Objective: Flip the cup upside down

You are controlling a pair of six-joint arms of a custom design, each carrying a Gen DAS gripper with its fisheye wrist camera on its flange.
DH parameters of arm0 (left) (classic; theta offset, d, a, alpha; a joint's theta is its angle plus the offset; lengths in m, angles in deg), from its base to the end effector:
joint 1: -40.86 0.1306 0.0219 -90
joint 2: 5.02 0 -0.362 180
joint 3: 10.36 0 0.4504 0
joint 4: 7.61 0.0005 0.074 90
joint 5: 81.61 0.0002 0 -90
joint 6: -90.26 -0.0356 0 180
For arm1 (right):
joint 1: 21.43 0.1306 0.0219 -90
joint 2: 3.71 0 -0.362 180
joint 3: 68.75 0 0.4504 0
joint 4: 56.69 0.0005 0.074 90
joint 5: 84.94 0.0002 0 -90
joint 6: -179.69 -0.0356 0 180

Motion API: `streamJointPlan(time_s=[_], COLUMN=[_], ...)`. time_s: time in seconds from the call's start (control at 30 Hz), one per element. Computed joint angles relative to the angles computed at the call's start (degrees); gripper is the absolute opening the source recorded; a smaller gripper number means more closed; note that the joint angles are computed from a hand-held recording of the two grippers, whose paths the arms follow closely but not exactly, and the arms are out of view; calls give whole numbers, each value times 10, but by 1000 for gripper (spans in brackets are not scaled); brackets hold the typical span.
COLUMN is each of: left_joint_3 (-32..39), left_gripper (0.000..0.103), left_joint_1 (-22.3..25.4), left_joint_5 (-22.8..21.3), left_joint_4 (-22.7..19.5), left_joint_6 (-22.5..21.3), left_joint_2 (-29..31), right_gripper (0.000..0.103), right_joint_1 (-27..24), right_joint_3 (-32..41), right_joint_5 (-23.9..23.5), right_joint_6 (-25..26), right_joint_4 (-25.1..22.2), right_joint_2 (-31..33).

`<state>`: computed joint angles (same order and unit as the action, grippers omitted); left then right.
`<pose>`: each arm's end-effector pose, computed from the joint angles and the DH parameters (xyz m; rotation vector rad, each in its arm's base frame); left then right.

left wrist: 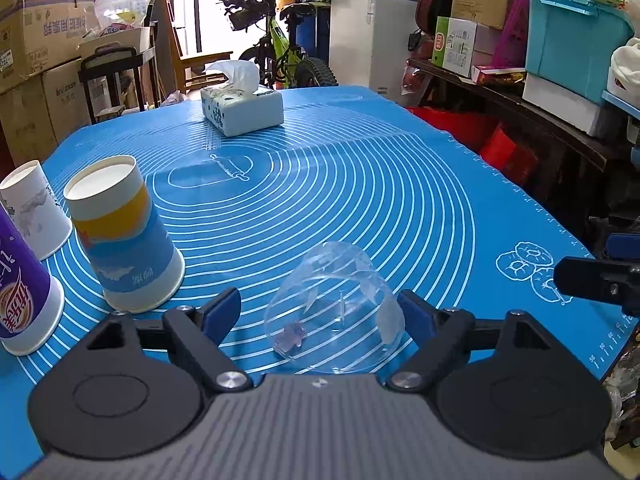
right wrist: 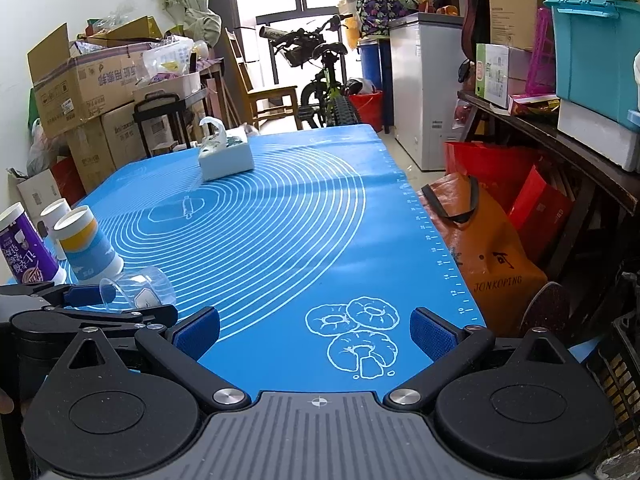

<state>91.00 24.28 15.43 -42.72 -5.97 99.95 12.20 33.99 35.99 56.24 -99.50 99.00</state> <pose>0.6217 -0.1902 0.3834 0.5101 2.1925 -0.2353 0.5338 0.3324 0.4128 0.2598 2.1774 0.0237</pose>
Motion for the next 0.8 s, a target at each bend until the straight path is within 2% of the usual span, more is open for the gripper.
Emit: streamJointPlan(time_s=[0.4,0.47,0.5,0.67,0.8], left_joint_3=[-13,-16,-20,-38,-49], left_gripper=[86,89,94,97,97], left_joint_1=[1,3,4,13,28], left_joint_5=[9,10,5,-32,-66], left_joint_4=[7,8,11,25,43], left_joint_6=[11,14,16,45,65], left_joint_2=[-21,-30,-35,-64,-77], right_gripper=[101,101,101,101,101], right_joint_1=[0,0,0,1,-5], right_joint_3=[2,8,11,70,159], right_joint_5=[-6,-11,-15,-38,-102], right_joint_6=[2,4,6,26,28], right_joint_4=[-4,-9,-11,-43,-98], right_joint_2=[-1,-1,-1,26,77])
